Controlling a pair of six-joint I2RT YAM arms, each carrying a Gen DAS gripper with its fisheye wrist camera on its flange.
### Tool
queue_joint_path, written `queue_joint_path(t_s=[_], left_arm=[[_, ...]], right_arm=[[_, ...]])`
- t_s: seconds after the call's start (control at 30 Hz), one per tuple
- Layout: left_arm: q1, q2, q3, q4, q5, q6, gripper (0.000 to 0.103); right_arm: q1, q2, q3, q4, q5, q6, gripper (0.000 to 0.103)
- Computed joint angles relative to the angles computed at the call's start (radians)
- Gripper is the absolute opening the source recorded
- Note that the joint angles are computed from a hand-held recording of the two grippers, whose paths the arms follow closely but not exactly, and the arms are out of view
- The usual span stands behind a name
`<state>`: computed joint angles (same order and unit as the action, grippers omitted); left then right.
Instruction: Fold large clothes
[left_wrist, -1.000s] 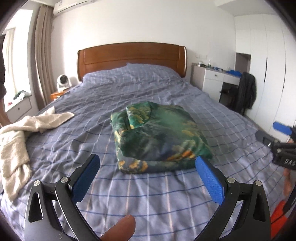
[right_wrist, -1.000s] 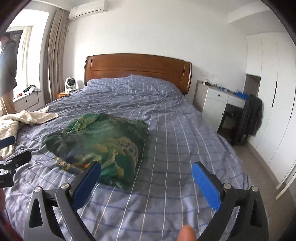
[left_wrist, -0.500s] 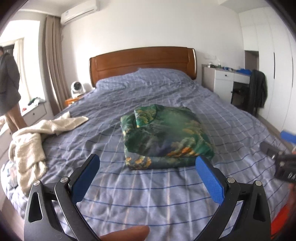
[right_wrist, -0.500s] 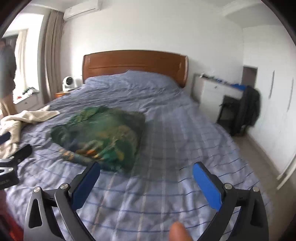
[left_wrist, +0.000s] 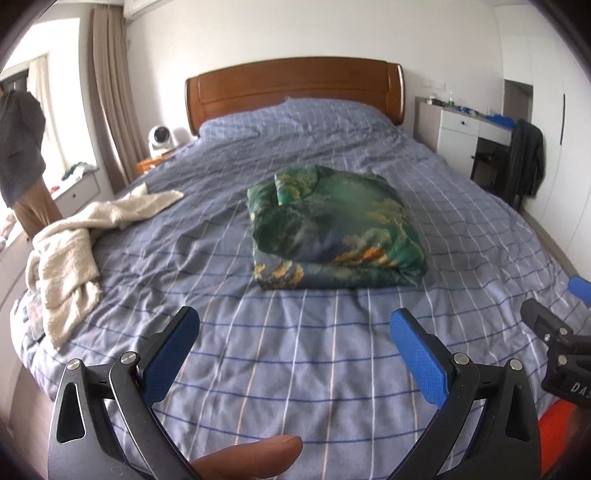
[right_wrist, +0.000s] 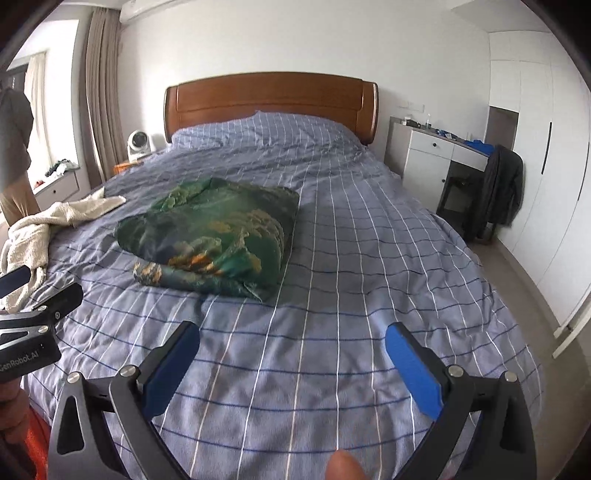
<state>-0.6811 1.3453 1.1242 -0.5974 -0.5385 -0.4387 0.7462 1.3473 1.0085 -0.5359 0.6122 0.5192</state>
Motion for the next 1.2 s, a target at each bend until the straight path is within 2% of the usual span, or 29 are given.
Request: queue_joint_path(t_s=[0.4, 0.57, 0.8, 0.97, 1.2], left_arm=[[0.014, 0.007, 0.015, -0.046, 0.016, -0.013, 0.103], [0.028, 0.002, 0.019, -0.048, 0.051, -0.012, 0.103], [0.009, 0.003, 0.029, -0.044, 0.017, 0.02, 0.103], [0.004, 0.019, 0.04, -0.062, 0.001, 0.006, 0.103], [0.021, 0.01, 0.045, -0.073, 0.026, -0.01, 0.103]], right_arm=[[0.033, 0.041, 0.02, -0.013, -0.036, 0.056, 0.102], [0.04, 0.066, 0.05, -0.052, -0.021, 0.062, 0.102], [0.063, 0.078, 0.098, -0.089, 0.012, 0.065, 0.102], [0.067, 0.088, 0.112, -0.095, 0.009, 0.068, 0.102], [0.07, 0.094, 0.129, -0.129, 0.034, 0.076, 0.102]])
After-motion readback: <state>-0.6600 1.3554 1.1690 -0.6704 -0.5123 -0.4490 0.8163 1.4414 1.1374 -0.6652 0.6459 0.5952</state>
